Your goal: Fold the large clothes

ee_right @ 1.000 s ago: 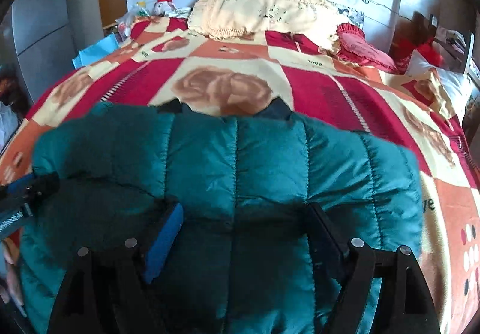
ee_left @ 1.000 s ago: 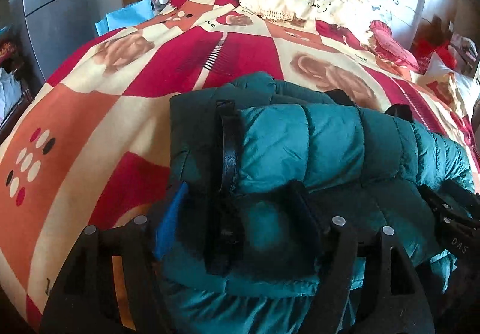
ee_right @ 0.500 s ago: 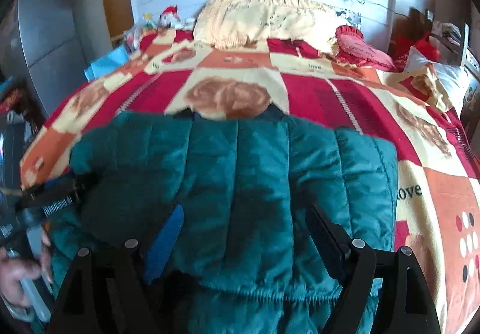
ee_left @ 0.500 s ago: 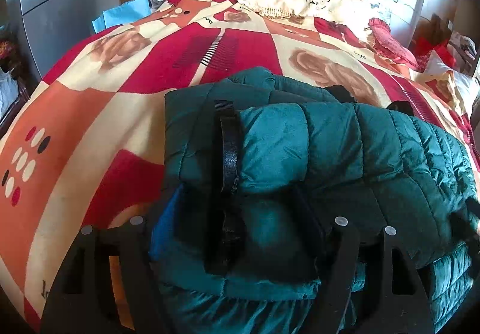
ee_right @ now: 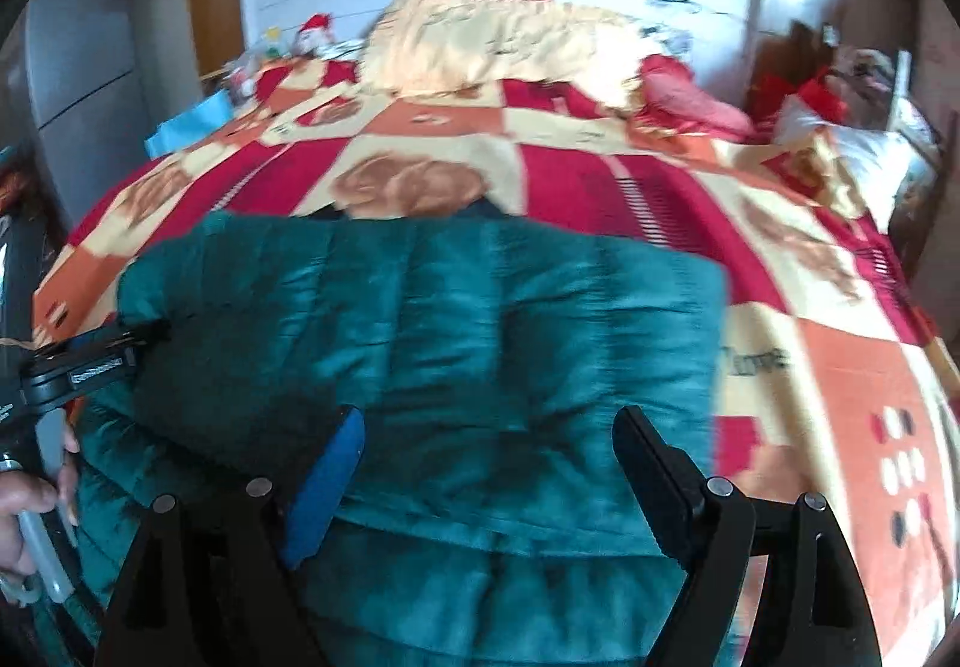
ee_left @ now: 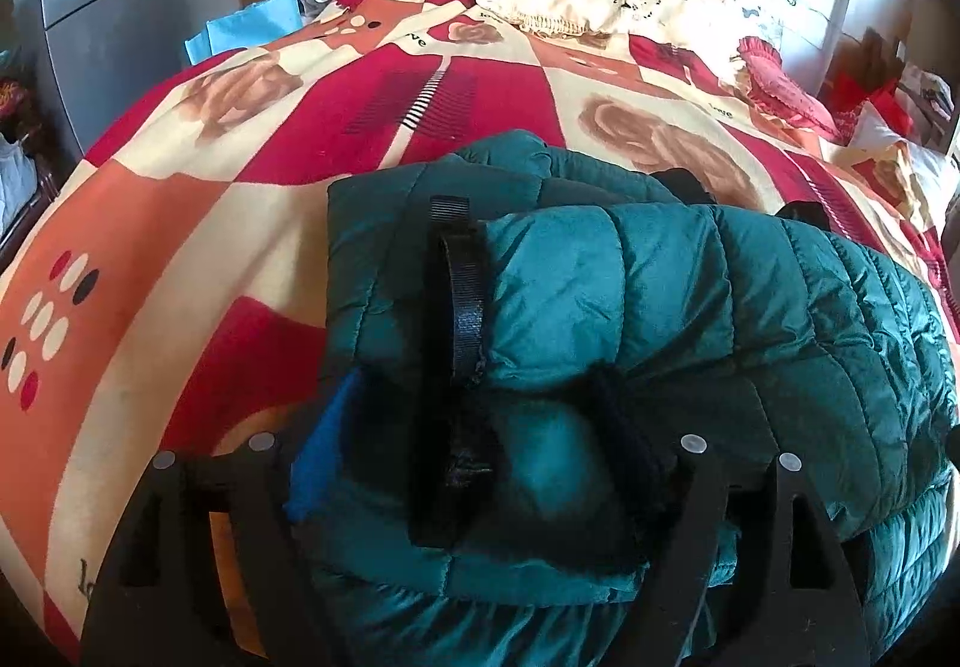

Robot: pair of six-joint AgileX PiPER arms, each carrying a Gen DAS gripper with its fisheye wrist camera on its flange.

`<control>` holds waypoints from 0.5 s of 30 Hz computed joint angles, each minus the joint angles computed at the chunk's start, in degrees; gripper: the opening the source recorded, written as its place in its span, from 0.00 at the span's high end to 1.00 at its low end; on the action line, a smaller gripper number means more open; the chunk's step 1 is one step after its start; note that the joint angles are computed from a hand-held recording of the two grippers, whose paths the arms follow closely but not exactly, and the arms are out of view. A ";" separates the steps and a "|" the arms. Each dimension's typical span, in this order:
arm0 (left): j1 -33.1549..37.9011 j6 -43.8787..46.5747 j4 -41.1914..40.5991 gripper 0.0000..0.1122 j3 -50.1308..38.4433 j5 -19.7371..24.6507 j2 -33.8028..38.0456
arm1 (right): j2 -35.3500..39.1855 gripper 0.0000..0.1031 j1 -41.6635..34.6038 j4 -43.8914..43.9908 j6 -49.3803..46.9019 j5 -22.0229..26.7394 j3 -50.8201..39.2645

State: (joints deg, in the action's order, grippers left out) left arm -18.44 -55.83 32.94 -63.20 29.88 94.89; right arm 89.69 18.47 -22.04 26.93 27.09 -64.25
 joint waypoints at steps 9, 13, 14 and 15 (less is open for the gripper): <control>-0.58 0.09 0.55 0.28 0.75 1.15 -1.48 | 7.70 0.12 -8.13 10.45 -6.12 0.27 -2.35; -1.42 2.78 -0.66 0.29 1.50 4.34 -4.82 | 3.80 0.12 -7.71 7.94 -4.30 0.61 -0.02; -1.76 3.13 -0.68 0.29 2.37 4.76 -6.40 | 1.81 0.12 -7.73 7.91 -4.55 0.39 1.37; -2.24 3.01 -0.30 0.29 3.14 5.16 -7.71 | 0.18 0.12 -7.76 8.31 -5.07 0.09 2.72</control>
State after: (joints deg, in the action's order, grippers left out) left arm -20.68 -52.82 32.64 -60.07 35.05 87.18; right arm 89.87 10.71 -13.73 21.85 27.18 -61.53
